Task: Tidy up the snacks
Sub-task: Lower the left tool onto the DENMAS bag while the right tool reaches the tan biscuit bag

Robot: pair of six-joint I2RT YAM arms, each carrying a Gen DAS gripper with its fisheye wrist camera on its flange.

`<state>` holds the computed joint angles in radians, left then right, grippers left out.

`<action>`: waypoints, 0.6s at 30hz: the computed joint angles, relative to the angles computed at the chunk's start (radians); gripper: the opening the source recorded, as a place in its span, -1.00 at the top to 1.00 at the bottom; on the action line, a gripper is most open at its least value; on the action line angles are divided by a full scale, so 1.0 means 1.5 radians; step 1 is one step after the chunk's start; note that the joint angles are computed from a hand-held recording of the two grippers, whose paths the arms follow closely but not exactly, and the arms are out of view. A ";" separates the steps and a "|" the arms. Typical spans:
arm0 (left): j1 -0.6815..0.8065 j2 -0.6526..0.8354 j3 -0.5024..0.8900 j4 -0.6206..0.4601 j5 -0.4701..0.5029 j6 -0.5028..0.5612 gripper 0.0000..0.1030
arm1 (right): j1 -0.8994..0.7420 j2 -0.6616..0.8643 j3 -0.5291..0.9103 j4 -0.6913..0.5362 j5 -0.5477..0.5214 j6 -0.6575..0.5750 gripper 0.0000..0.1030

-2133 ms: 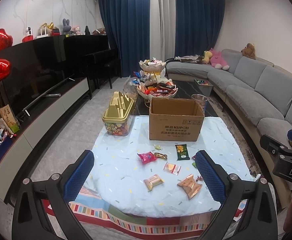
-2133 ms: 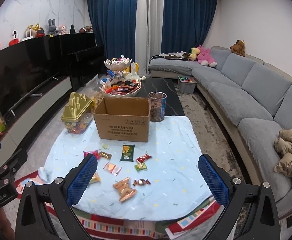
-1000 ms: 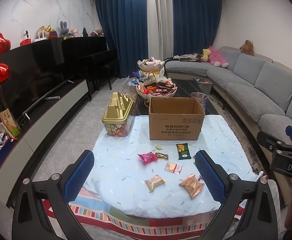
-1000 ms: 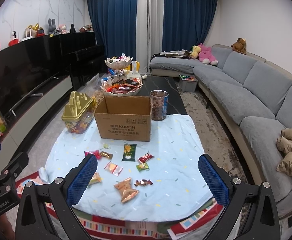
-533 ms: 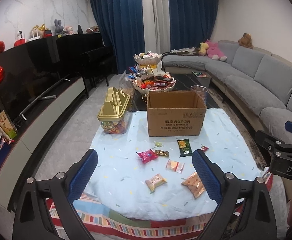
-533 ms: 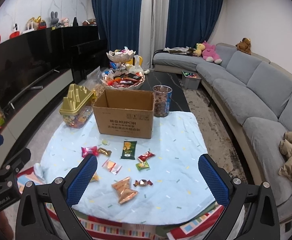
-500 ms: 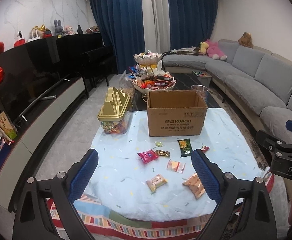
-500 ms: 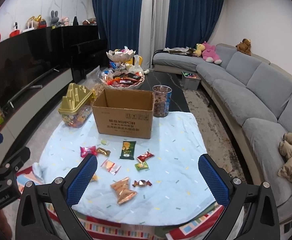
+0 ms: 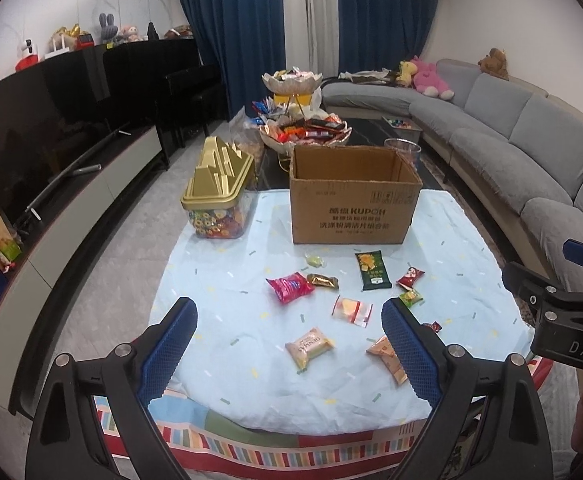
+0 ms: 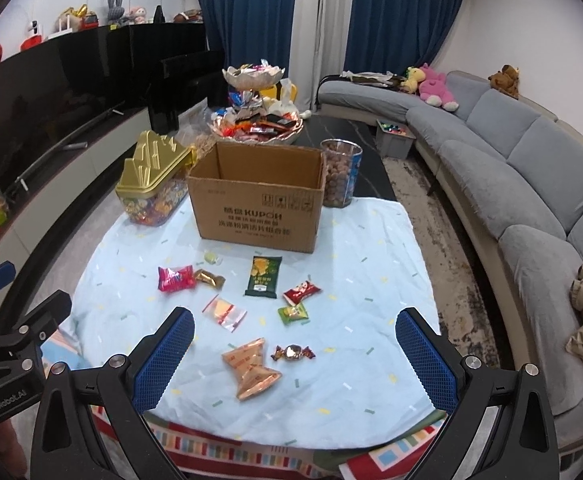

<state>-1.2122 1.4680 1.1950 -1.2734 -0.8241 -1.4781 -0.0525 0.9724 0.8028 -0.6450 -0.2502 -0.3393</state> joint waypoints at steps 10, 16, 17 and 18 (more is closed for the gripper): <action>0.078 -0.029 -0.123 0.183 0.052 0.138 -0.85 | 0.065 0.064 -0.057 0.091 0.044 0.005 -0.93; 0.122 -0.010 -0.183 0.304 0.091 0.246 -0.75 | 0.102 0.132 -0.080 0.152 0.058 0.013 -0.77; 0.127 -0.006 -0.193 0.323 0.097 0.261 -0.74 | 0.105 0.142 -0.085 0.163 0.062 0.013 -0.74; 0.132 -0.003 -0.201 0.341 0.105 0.277 -0.72 | 0.110 0.153 -0.090 0.175 0.066 0.011 -0.72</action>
<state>-1.0143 1.4635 0.8939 -0.7617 -0.6666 -1.0629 0.1118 1.2022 0.6682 -0.3825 -0.1513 -0.3228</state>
